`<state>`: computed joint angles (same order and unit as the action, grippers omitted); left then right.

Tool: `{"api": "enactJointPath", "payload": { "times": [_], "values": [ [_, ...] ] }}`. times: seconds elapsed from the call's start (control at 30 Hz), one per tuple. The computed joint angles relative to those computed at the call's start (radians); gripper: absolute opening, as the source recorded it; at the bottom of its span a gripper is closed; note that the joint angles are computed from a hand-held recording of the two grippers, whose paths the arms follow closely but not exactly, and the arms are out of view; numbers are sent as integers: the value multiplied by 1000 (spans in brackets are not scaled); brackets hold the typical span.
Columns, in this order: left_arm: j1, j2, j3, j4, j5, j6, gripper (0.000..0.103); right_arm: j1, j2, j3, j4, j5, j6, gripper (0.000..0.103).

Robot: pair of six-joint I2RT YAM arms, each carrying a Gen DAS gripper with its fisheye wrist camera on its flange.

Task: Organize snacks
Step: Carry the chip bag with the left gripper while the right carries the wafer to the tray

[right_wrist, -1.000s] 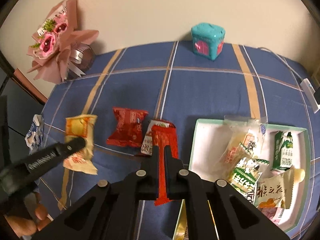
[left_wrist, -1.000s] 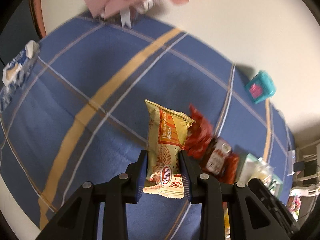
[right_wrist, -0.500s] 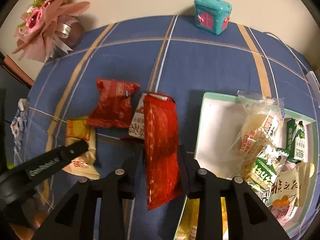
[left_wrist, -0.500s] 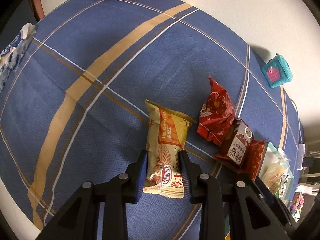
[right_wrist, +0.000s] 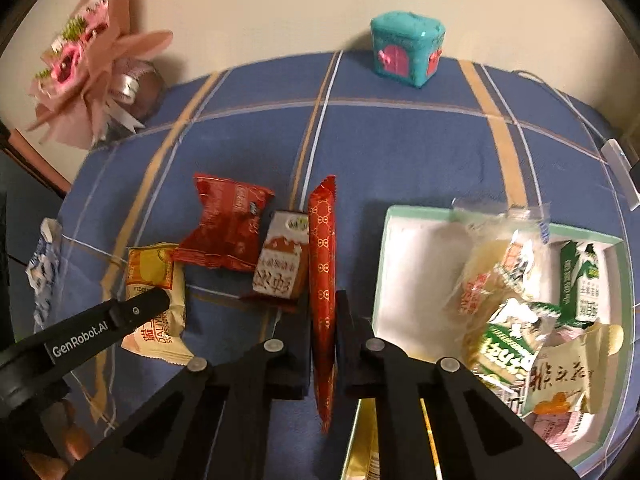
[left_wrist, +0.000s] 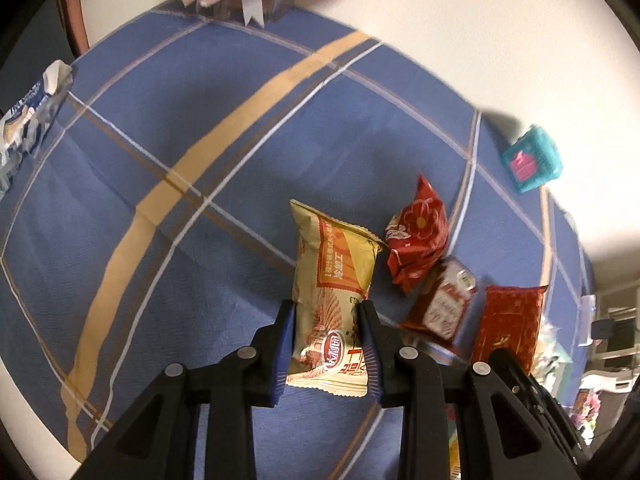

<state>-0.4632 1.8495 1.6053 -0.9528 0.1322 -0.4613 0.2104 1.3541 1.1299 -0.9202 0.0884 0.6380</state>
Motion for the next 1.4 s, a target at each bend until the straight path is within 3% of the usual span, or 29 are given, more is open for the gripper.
{"api": "enactJointPath", "payload": {
  "times": [0.4, 0.7, 0.97, 1.23, 1.4],
  "values": [
    [-11, -118, 50, 26, 32, -18, 33, -21, -91, 100, -100, 35, -4, 10],
    [-87, -149, 61, 36, 48, -42, 33, -153, -184, 94, -156, -6, -34, 10],
    [-229, -133, 97, 29, 51, -54, 33, -435, -285, 59, -224, -100, -156, 10],
    [-445, -48, 193, -5, 28, -53, 33, -854, -333, 49, -312, -188, -398, 10],
    [-537, 9, 243, -28, 12, -47, 33, -1024, -331, 57, -334, -228, -519, 10]
  ]
}}
